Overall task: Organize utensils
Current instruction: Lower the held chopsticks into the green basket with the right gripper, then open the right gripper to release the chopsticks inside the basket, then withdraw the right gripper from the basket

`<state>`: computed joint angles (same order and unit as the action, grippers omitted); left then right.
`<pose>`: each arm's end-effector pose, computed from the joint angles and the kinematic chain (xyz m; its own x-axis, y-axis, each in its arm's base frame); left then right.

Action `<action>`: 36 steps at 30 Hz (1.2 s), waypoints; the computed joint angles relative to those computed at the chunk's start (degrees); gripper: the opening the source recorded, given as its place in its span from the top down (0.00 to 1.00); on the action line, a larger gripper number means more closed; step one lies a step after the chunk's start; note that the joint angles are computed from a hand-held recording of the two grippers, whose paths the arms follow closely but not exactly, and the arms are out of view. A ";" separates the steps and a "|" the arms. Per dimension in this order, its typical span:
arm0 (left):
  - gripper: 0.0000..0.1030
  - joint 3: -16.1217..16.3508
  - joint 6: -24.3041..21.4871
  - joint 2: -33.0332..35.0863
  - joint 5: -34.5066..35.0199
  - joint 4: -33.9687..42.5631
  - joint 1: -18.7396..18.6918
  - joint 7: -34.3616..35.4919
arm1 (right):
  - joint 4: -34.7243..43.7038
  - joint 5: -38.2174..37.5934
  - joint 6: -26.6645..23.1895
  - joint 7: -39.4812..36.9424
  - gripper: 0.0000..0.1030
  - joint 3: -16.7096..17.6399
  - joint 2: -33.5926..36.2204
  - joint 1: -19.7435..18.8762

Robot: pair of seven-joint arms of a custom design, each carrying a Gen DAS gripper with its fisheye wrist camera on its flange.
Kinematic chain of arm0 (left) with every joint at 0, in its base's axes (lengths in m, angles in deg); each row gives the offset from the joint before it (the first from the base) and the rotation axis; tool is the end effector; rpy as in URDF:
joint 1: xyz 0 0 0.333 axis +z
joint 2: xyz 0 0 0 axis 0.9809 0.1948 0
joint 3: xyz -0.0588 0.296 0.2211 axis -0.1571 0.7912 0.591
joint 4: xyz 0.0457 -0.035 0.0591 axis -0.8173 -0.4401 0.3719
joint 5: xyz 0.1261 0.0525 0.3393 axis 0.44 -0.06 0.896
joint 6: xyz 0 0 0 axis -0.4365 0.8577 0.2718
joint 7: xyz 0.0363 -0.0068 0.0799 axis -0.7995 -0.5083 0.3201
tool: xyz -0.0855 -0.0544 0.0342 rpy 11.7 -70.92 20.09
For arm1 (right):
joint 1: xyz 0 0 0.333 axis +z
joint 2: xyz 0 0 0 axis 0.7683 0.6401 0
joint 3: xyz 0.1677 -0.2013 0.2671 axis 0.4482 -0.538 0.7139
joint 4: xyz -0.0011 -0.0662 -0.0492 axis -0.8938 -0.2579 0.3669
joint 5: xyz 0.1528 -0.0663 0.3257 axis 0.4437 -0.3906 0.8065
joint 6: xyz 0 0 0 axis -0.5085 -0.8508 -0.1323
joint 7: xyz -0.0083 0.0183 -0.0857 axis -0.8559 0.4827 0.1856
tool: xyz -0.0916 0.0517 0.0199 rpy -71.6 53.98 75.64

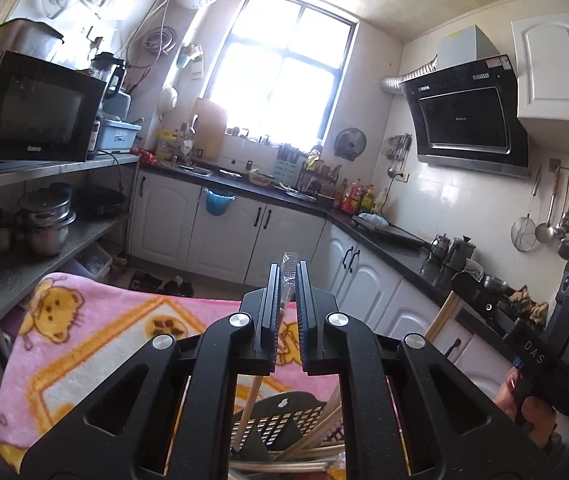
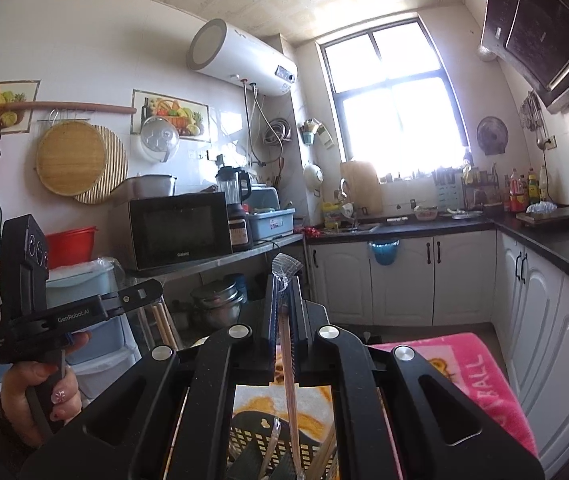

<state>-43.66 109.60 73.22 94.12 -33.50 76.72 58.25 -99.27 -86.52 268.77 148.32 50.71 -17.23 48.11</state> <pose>0.6446 -0.1909 0.6342 -0.2966 -0.9123 0.2822 -0.2596 -0.2074 -0.9432 0.6644 0.2068 0.6282 0.4733 -0.8693 -0.1427 -0.1213 0.0962 -0.9880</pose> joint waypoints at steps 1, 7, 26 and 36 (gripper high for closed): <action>0.96 1.13 0.12 0.10 -0.54 -0.09 -1.02 0.43 | 0.23 -0.11 -0.20 0.00 0.95 0.10 0.37 0.06; 0.96 0.78 -1.48 1.73 -1.15 0.21 -1.09 0.86 | 0.65 1.20 -1.74 -2.04 0.95 0.11 1.86 1.15; 0.71 -7.02 -4.67 1.96 -1.35 -4.91 5.67 0.61 | -3.79 9.94 -9.47 -11.93 0.76 9.35 2.70 -3.60; 0.28 -8.96 -6.18 -1.64 -1.16 -9.70 8.22 -0.70 | -9.38 15.94 -10.72 -16.25 0.63 13.07 -0.11 -7.06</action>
